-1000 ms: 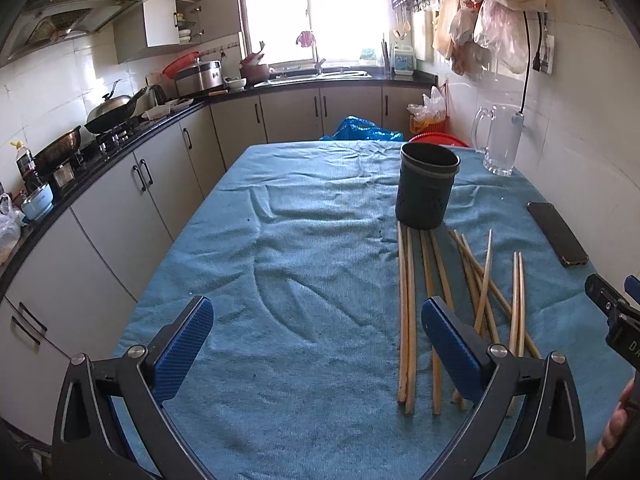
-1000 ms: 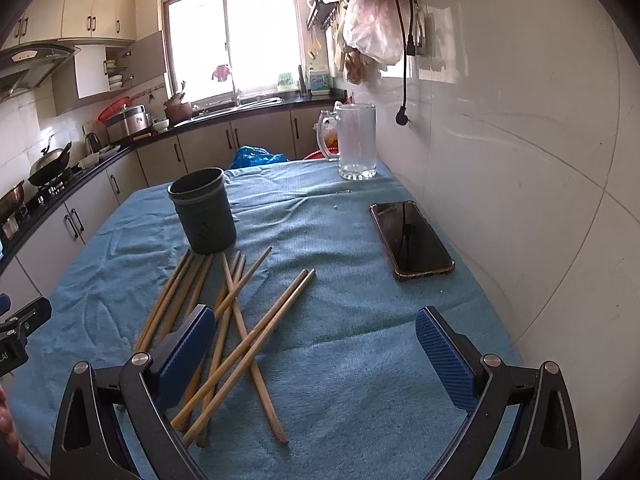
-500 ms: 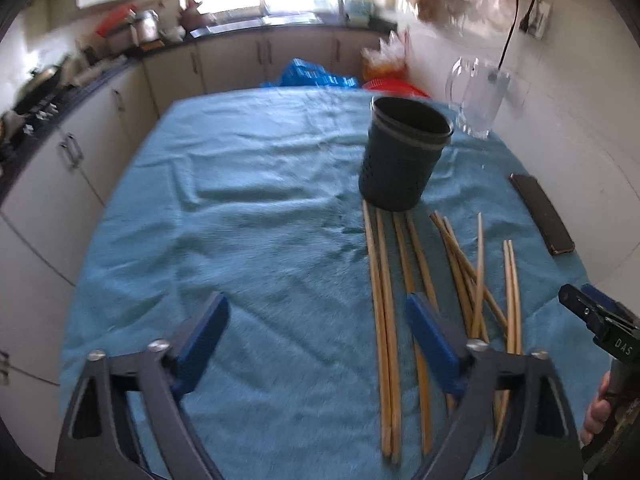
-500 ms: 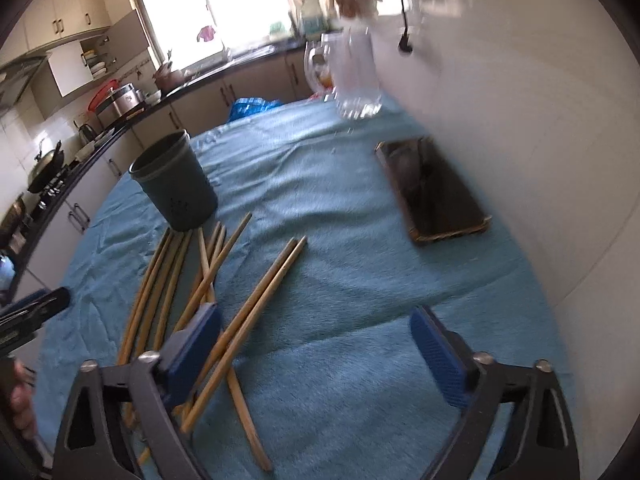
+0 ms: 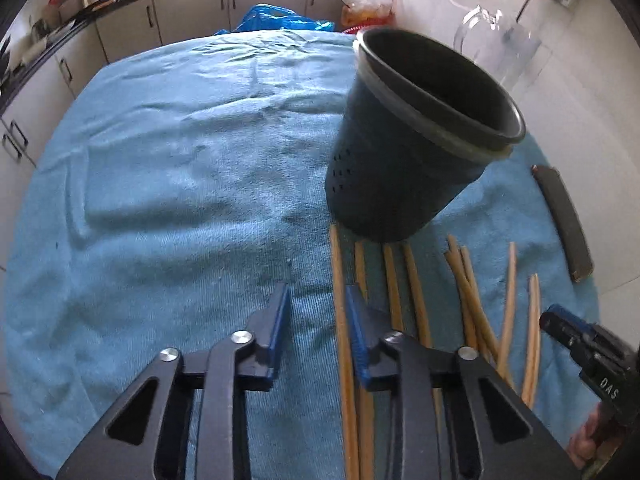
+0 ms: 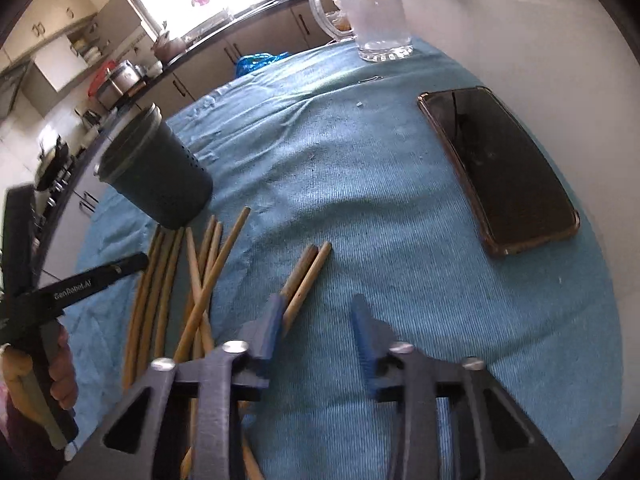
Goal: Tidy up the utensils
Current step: 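Close the left tool on one chopstick while the right tool grasps another chopstick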
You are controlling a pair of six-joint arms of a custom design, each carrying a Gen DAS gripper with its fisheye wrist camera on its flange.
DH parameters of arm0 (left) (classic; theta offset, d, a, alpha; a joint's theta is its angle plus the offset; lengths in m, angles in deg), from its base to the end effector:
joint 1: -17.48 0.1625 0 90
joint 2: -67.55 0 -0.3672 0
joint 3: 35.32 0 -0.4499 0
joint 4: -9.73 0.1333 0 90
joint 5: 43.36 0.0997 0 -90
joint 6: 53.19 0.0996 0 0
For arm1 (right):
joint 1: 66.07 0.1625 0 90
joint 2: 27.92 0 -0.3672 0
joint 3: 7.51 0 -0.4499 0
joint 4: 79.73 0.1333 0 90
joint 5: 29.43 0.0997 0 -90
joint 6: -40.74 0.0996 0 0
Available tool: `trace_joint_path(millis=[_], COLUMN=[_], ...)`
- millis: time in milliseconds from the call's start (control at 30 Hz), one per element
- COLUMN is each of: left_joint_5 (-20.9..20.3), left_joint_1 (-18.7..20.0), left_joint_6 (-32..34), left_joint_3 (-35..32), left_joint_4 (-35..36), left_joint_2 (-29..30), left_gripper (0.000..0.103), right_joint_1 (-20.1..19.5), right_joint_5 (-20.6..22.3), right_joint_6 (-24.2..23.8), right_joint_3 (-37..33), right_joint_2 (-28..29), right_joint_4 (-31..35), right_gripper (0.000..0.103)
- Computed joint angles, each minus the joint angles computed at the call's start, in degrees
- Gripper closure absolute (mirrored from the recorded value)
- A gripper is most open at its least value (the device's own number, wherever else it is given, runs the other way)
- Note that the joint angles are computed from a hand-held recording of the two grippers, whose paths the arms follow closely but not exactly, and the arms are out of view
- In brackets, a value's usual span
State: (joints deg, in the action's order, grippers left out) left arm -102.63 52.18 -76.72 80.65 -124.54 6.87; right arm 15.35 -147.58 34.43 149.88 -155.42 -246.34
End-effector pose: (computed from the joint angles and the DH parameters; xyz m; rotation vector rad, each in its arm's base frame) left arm -0.3206 -0.4460 0.0097 0.7769 2.4784 -0.2595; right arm 0.0408 -0.3083 0.2420 -0.3072 -2.3926 0.9492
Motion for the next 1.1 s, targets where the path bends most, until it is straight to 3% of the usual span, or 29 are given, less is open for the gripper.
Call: trace_joint_path(millis=[200,467,600,667,733,767,800,1033,1067,1100], left_joint_5=[3.92,4.22,4.22,3.62,3.48,3.51,3.63,1.9,1.58,1.46], left_joint_1=[-1.23,0.19,0.55,0.61,0.7,0.74,1.56,3.11,3.24,3.27], left_joint_6=[1.43,0.55,1.18,0.71,0.4,0.35,1.24,0.95,0.83,0.43], left_joint_3=[-0.21,1.47,2.42,2.59,2.45,2.37,1.82,-1.88,-2.05,-2.0], left_joint_4=[1.13,4.23,3.81,3.72,3.96,3.99,3.13,2.81,2.82,3.04], left_joint_2=[1.11,-3.01,-4.35,-4.71,-4.75,-4.73,-3.88,-0.55,-0.46,-0.71], left_gripper=[0.096,0.097,0.096,0.096,0.096,0.096,0.096,0.096,0.097,0.097], right_joint_1=[2.35,2.9,0.44,1.33,2.44,2.8,3.09,2.89,2.98,3.02], right_joint_5=[-4.68,-8.17,-0.96,0.11,1.86,2.54,2.86,2.63,1.81,1.41], right_joint_6=[-0.85,-0.33,2.6,1.51,0.64,1.25,1.98,5.49,6.08,6.26], right_joint_3=[-2.75,-5.27,-4.57,-3.51,-4.02,-4.74,-5.67,-12.33,-13.16,-13.5], right_joint_2=[6.66,6.97,1.3,-0.02,0.32,1.15,2.7,16.56,18.25,19.21], right_joint_4=[-3.3,3.18,7.88,4.88,4.55,5.07,5.07,2.35,2.27,1.75], right_gripper=[0.08,0.087,0.087,0.086,0.074,0.062,0.058,0.058,0.062,0.087])
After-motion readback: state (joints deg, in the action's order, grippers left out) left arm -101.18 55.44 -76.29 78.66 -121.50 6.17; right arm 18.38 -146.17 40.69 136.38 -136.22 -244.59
